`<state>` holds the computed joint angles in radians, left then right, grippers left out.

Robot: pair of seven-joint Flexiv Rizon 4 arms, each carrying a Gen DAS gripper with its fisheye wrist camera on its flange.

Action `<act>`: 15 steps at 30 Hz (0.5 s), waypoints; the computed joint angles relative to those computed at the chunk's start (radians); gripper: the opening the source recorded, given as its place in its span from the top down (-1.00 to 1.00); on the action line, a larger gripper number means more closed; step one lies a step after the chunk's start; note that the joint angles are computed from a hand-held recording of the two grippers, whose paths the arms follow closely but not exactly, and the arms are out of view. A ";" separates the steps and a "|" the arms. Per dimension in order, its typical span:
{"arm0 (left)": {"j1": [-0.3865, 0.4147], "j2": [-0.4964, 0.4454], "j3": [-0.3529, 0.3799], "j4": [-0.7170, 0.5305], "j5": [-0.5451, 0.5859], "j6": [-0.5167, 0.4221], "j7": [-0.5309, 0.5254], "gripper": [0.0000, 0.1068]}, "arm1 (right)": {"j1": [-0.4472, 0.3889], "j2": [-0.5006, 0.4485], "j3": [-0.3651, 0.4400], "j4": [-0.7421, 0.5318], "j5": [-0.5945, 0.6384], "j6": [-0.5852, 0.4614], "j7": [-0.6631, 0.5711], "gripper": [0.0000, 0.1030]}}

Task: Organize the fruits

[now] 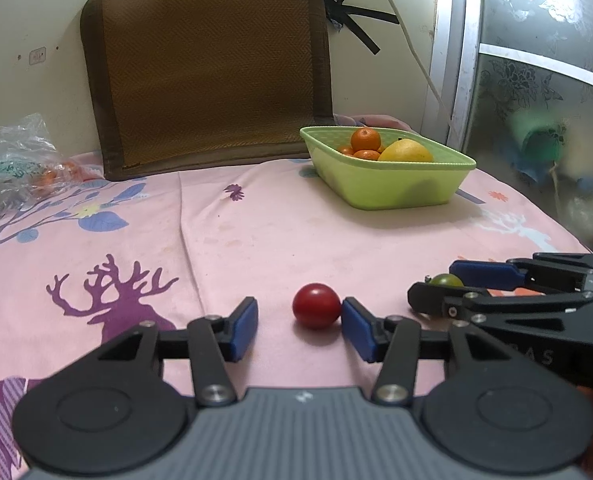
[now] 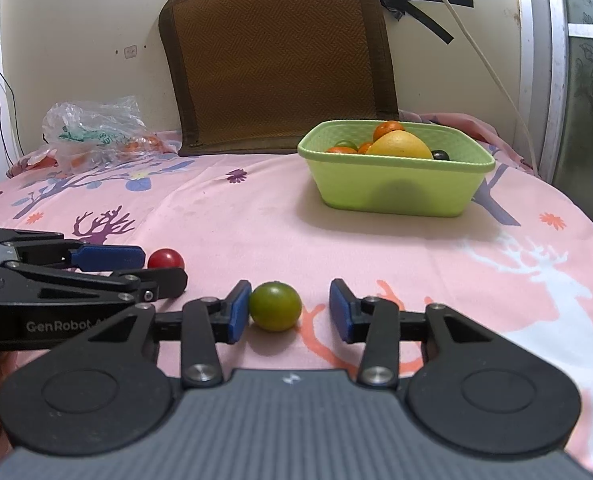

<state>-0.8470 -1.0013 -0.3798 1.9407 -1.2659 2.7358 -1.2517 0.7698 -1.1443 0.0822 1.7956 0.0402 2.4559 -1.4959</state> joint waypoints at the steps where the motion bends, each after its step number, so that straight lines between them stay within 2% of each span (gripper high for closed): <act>1: 0.000 0.000 0.000 0.000 0.000 0.000 -0.001 0.09 | -0.010 -0.002 0.006 0.001 -0.013 0.006 0.006 0.11; 4: 0.004 0.004 0.000 0.013 0.007 0.003 -0.029 -0.04 | -0.059 -0.013 0.036 0.008 -0.082 0.048 0.037 0.11; 8: 0.016 0.017 0.009 0.054 0.046 -0.001 -0.113 -0.08 | -0.107 -0.035 0.066 0.012 -0.145 0.125 0.094 0.02; 15: 0.017 0.026 0.027 0.087 0.078 0.000 -0.189 -0.10 | -0.154 -0.046 0.085 0.011 -0.202 0.156 0.213 0.02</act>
